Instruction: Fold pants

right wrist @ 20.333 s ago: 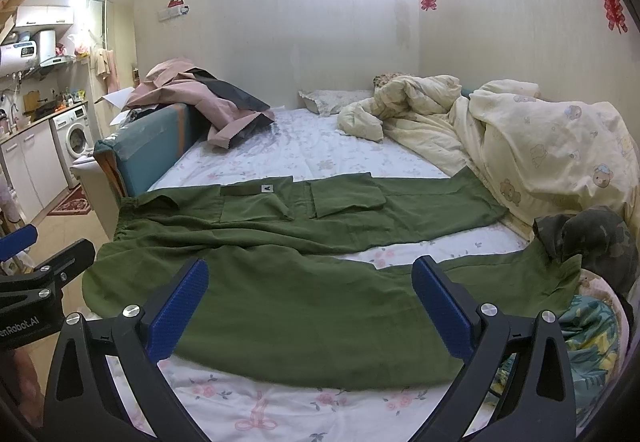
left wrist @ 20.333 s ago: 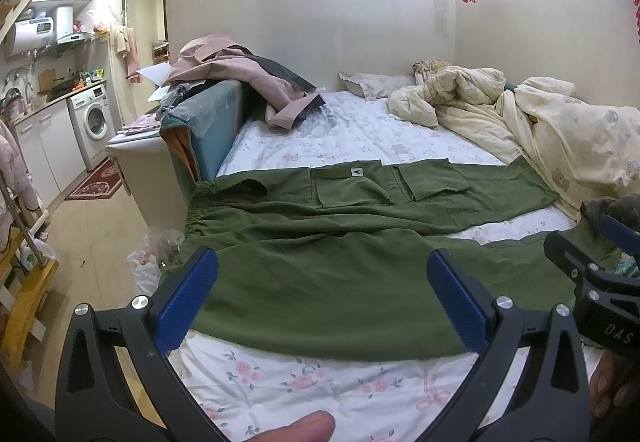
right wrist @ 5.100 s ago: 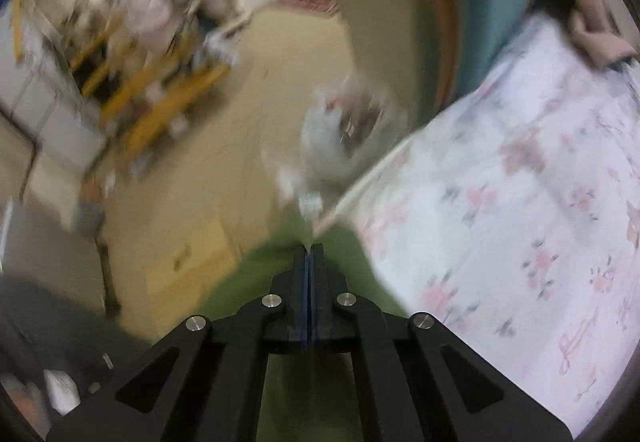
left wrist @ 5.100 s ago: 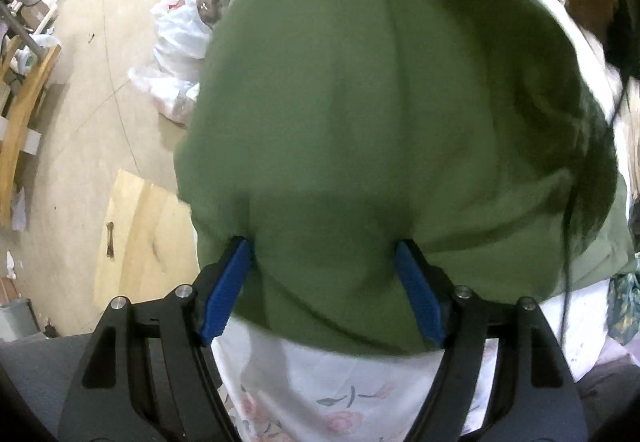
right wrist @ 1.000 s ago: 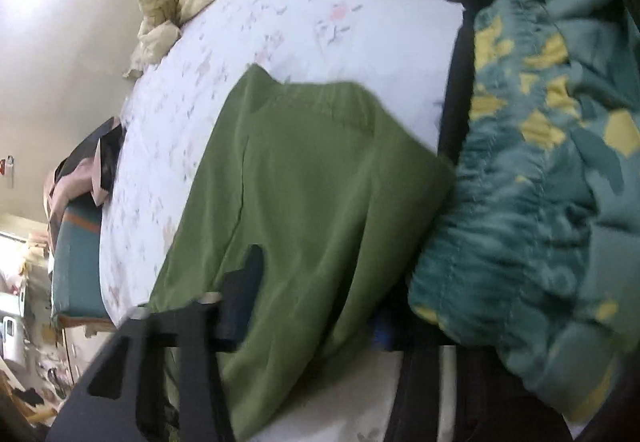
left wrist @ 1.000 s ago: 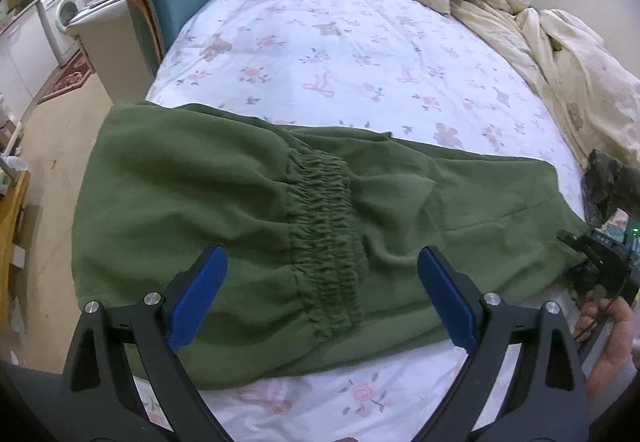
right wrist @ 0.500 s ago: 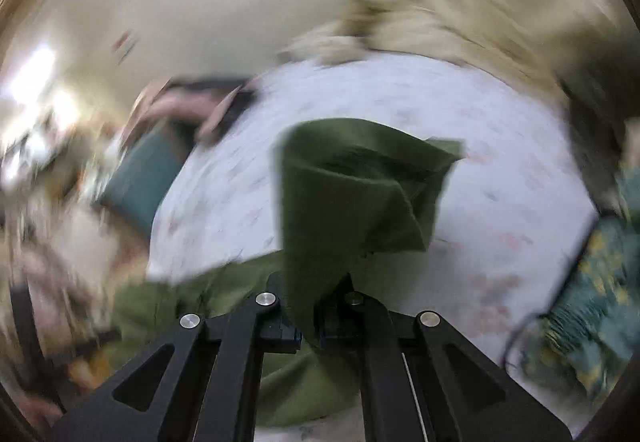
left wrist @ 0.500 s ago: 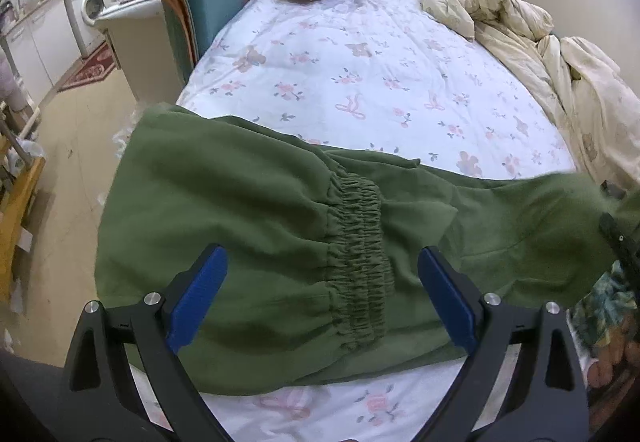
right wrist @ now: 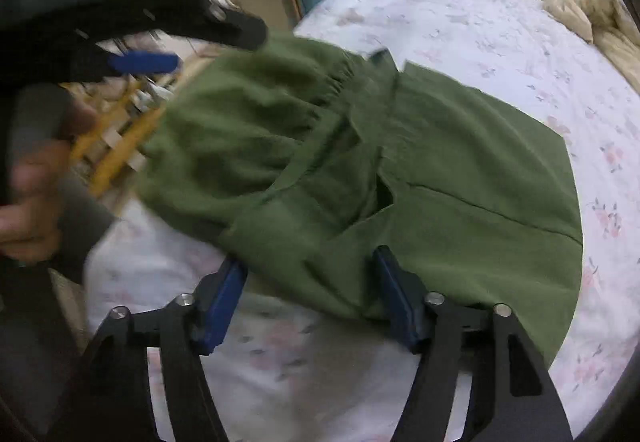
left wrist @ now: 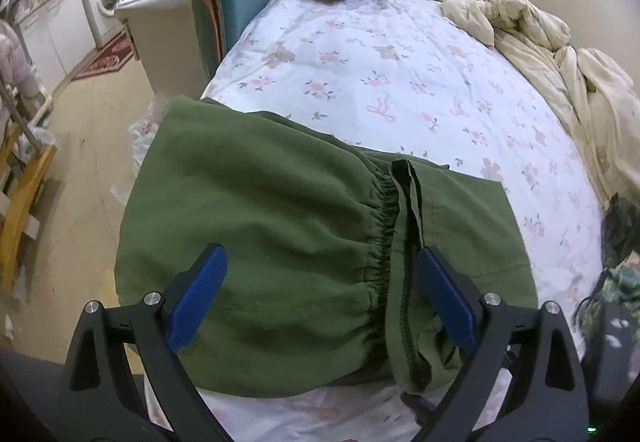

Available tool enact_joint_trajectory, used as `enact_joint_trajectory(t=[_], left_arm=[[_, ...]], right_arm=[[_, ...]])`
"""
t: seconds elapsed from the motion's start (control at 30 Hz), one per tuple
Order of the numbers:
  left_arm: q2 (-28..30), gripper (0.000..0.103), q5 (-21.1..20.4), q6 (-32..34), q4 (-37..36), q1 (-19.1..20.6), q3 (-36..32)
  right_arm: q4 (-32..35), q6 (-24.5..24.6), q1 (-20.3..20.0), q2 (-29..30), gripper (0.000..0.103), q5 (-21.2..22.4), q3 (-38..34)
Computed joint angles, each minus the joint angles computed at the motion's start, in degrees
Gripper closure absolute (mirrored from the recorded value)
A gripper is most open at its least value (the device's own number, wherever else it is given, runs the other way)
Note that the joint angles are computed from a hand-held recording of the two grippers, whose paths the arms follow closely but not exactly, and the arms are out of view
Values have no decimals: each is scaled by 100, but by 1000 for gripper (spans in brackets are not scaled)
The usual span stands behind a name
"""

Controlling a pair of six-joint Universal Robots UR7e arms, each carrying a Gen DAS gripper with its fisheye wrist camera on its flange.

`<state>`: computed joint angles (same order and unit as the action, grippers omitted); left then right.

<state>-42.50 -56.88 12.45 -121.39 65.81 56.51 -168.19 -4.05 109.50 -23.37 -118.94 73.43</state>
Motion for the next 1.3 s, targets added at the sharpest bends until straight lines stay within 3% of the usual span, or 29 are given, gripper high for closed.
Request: enact_joint_trajectory(t=[0.1,0.13,0.23,0.3,0.43,0.5,0.57,0.63,0.73,0.87,0.97,1.1,1.2,1.3], left_arm=[[25,8,-64,-44,61,-7,-65],[20,8,-69,-10,39,-10,-52],[-6,9,95,307,-133,-61,180],[-23,9,295,770,-256,-109,496],[-1,8,845,1944,-911,-212,1294],[160,8,1363,2317,-1141,-227,1444],[366,8,1697,2096,-718,-155,1248],[423,8,1588,1693,-348,-118,1003],[297,9,1217,1362,-179,-164,885],[-65,9,526,1575,-916,-282,1192],[-142,9,271,2031,-1660,-354,1515],[59,9,734,2195,-1458,-373,1535],[350,10,1543,2214,-966,-291,1367],[413,10,1556,1929,-568,-206,1181]], right_arm=[[-329,154,53,-267,39,-27,270],[-398,302,59,-361,44,-175,342],[-240,1336,-51,-702,68,-668,549],[59,2045,-189,-851,74,-959,665],[495,2841,-518,-935,75,-807,869],[973,3126,-601,-901,75,-746,845],[1118,3195,-616,-907,75,-684,921],[1084,3238,-580,-1016,75,-602,1043],[187,3297,-520,-1376,71,-531,1579],[-941,3607,-464,-1770,69,-1020,2298],[-1110,3808,-570,-1847,72,-908,2441],[-678,3582,-684,-1593,77,-450,2121],[88,3662,-811,-1462,77,-83,1931],[248,3661,-818,-1499,78,-38,2066]])
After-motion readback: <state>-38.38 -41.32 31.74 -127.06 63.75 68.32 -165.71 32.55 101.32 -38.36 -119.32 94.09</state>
